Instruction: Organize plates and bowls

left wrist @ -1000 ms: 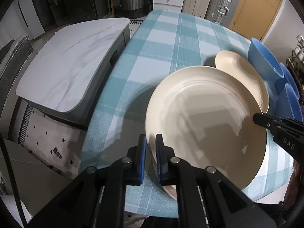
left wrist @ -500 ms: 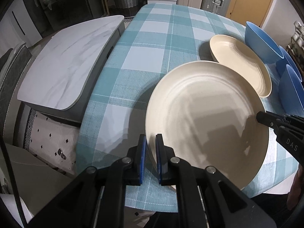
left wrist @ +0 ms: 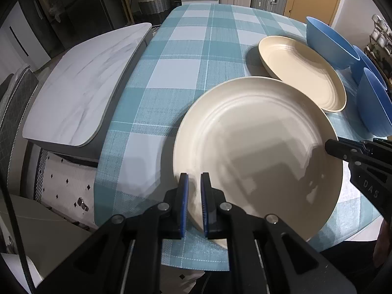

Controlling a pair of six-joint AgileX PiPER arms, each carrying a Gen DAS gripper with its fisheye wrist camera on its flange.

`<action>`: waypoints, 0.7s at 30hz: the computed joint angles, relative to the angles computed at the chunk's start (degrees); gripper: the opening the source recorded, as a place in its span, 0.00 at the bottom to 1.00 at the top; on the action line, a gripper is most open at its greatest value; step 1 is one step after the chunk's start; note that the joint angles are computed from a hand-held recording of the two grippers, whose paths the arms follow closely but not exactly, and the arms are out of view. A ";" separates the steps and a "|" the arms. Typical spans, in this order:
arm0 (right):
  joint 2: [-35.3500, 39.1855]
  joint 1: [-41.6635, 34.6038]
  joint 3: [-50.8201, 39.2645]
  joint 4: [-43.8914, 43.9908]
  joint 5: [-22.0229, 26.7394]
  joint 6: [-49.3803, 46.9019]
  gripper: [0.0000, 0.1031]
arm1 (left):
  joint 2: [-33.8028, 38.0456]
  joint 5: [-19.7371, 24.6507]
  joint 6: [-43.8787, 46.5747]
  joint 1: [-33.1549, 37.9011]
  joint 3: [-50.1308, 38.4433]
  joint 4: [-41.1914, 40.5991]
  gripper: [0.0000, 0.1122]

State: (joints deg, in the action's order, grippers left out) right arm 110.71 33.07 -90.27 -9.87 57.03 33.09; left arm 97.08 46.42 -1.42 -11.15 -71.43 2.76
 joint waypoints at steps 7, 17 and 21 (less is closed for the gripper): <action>0.54 -0.48 0.03 1.43 -0.20 -1.54 0.10 | 0.86 -0.29 0.23 -0.39 0.21 -0.53 0.06; -3.43 -1.78 5.13 1.65 -5.20 -1.92 0.13 | -0.07 0.42 -0.03 -0.46 -0.17 -0.94 0.06; -7.81 -3.21 9.14 1.73 -8.60 -1.18 0.13 | -2.44 1.24 0.03 -1.15 -1.30 -3.11 0.07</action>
State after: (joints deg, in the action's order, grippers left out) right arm 102.90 29.85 -81.13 -8.14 48.43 31.91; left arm 94.63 47.66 -1.39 -12.30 -72.73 -0.34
